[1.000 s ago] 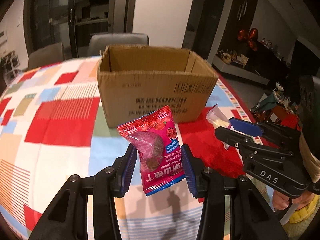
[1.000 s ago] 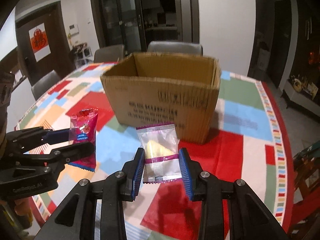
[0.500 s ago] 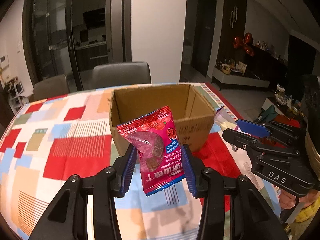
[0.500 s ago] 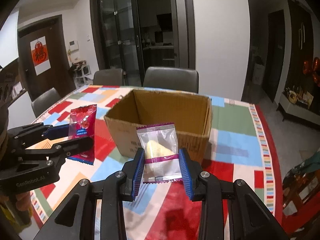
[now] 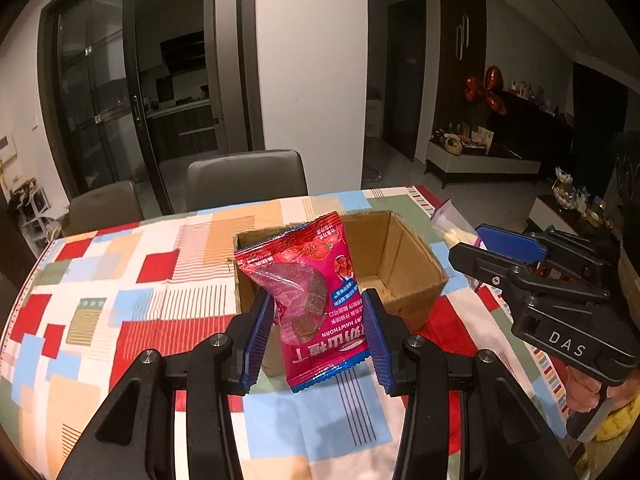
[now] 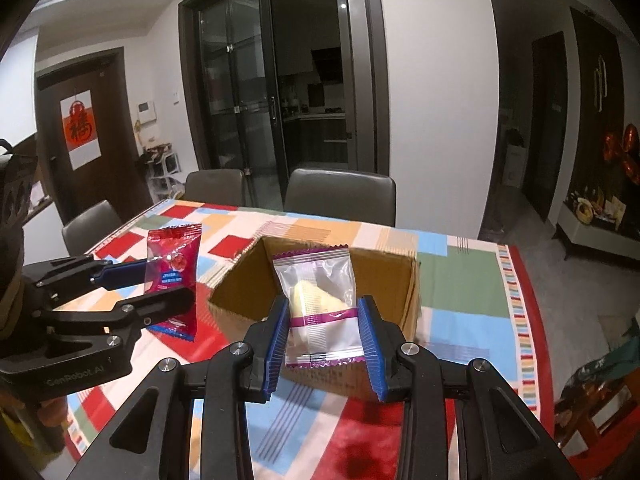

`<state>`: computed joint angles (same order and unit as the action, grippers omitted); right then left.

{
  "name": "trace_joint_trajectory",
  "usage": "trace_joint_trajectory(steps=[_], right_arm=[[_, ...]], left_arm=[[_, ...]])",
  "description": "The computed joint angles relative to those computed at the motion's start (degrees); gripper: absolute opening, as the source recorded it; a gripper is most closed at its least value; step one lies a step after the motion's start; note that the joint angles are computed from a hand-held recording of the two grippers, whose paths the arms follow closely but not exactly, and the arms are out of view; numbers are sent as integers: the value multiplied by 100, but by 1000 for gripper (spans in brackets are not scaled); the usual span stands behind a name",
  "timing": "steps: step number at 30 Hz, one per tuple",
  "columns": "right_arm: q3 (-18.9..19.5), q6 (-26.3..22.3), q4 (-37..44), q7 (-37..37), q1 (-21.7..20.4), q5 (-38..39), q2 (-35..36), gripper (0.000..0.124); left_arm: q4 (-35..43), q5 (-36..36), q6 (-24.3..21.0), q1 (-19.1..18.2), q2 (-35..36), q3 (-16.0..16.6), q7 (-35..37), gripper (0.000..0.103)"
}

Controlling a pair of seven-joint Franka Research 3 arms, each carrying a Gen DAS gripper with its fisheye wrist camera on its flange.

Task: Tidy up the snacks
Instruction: 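Carry both packets over the cardboard box and open both tools to drop them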

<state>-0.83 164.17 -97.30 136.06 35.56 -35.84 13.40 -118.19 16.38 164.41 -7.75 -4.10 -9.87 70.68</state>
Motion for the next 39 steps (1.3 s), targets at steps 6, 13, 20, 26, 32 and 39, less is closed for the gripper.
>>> trace_joint_trajectory(steps=[6,13,20,26,32,39], right_arm=[[95,-217,501,-602,-117,624,320,36],[14,-615,1179,-1152,-92,1210,761,36],[-40,-981,1815,-1536,-80,1646,1188,36],[-131,-1417,2394,-1689,-20,1918,1558,39],[-230,-1709,2523,-1562,59,1907,1626,55],[-226,-1558,1941,-1291,122,1684,1227,65]], left_arm=[[539,-246,-266,-1,360,17,369,44],[1262,-634,-624,59,899,-22,813,44],[1851,-879,-942,140,1381,-74,1022,45],[2204,-900,-1106,163,1650,-68,987,51],[1981,-450,-986,90,1510,72,541,63],[1232,659,-672,-16,947,213,-425,81]])
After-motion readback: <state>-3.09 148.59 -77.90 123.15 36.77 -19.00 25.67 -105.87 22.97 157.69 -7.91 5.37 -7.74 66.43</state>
